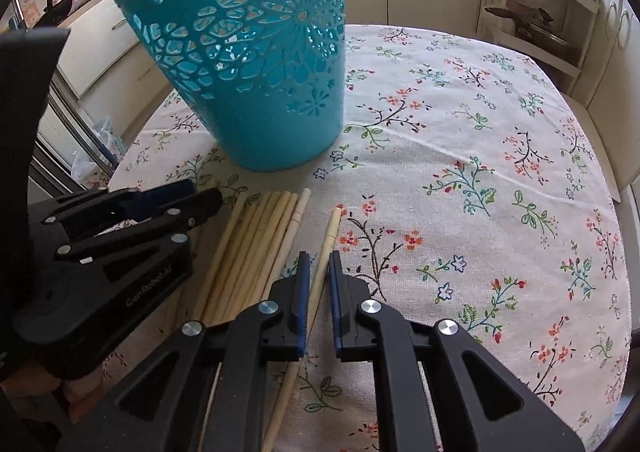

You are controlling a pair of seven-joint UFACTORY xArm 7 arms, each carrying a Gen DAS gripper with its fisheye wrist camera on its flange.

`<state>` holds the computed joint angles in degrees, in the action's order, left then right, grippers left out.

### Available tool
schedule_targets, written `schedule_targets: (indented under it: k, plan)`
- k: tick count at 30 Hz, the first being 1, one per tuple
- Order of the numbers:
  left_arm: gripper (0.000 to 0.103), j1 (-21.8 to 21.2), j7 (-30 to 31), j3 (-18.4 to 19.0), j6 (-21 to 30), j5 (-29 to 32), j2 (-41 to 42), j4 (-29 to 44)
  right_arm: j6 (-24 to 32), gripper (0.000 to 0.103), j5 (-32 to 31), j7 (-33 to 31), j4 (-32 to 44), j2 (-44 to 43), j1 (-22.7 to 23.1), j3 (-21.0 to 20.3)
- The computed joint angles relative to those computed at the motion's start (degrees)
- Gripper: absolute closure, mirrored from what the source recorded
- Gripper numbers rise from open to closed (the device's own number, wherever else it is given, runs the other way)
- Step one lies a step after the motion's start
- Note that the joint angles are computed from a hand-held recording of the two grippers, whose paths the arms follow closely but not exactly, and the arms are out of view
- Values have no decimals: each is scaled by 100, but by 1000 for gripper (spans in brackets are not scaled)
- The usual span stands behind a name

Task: Organize utensils
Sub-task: 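Grasp one wooden chopstick with the left tool while the right tool hovers over the bundle, then lift the chopstick with the left tool and release it into the teal cup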

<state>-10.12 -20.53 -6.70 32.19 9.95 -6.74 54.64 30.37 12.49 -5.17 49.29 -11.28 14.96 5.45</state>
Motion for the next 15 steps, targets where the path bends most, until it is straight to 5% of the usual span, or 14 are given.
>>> schedule_targets:
  k: [15]
  plan:
    - [99,-122,2012,655,993,-2455,-1584,200,-87,83,-258,136,0,48,17,62]
